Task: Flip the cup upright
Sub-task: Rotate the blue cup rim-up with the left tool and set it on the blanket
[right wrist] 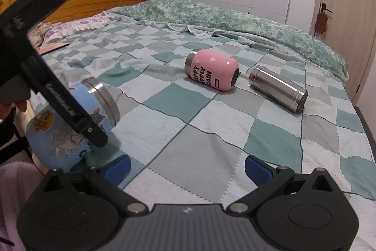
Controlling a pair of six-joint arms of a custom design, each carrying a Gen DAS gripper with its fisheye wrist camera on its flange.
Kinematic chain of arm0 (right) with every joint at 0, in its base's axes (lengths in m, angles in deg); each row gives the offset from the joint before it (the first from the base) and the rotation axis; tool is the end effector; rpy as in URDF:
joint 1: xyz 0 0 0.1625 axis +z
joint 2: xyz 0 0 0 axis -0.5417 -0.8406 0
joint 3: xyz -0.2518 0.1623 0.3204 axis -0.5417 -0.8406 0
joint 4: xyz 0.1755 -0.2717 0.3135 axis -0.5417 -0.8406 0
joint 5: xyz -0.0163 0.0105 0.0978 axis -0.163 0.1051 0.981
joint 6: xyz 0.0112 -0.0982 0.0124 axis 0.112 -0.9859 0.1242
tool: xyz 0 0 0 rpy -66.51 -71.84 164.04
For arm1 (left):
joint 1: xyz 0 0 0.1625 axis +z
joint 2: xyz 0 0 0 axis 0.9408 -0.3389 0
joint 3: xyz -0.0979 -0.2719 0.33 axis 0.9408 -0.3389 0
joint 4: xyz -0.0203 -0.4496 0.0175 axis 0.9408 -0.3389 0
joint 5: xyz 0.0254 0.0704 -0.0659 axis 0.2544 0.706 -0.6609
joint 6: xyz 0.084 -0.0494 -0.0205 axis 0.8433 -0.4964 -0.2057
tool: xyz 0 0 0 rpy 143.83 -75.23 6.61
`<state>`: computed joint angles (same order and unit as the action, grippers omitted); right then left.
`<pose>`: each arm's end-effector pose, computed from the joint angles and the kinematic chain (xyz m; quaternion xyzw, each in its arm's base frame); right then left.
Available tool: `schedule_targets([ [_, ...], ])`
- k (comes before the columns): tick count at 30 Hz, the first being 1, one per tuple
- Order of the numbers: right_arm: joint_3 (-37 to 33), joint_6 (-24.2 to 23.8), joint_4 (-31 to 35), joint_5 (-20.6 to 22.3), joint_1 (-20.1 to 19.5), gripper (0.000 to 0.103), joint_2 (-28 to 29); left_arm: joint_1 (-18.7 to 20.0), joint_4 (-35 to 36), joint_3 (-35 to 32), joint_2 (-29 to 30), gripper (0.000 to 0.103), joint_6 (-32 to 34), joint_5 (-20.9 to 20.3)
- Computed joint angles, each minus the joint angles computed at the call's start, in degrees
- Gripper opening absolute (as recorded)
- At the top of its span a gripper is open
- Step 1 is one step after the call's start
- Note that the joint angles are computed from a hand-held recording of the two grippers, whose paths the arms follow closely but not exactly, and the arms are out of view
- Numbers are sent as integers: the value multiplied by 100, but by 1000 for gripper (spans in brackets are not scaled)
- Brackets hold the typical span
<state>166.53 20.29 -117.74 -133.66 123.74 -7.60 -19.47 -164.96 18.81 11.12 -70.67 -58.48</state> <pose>0.1395 -0.7798 0.3152 0.4818 -0.8142 0.2622 0.1901 -0.3616 -0.7685 0.1577 0.0305 0.9147 -0.2258 0.3339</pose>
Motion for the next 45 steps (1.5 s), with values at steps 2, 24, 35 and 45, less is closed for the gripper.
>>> schedule_targets([
  [2, 59, 89, -86, 79, 6, 103, -9, -49, -721, 452, -220, 85, 255, 91],
  [24, 304, 716, -1505, 652, 230, 103, 404, 302, -6224, 1111, -31, 85, 4030, 1856],
  [35, 340, 707, -1778, 486, 267, 103, 451, 425, -6791, 1228, 65, 96, 4439, 1704],
  [45, 1056, 726, -2308, 818, 219, 103, -72, -351, -11358, 1503, 440, 103, 8003, 1539],
])
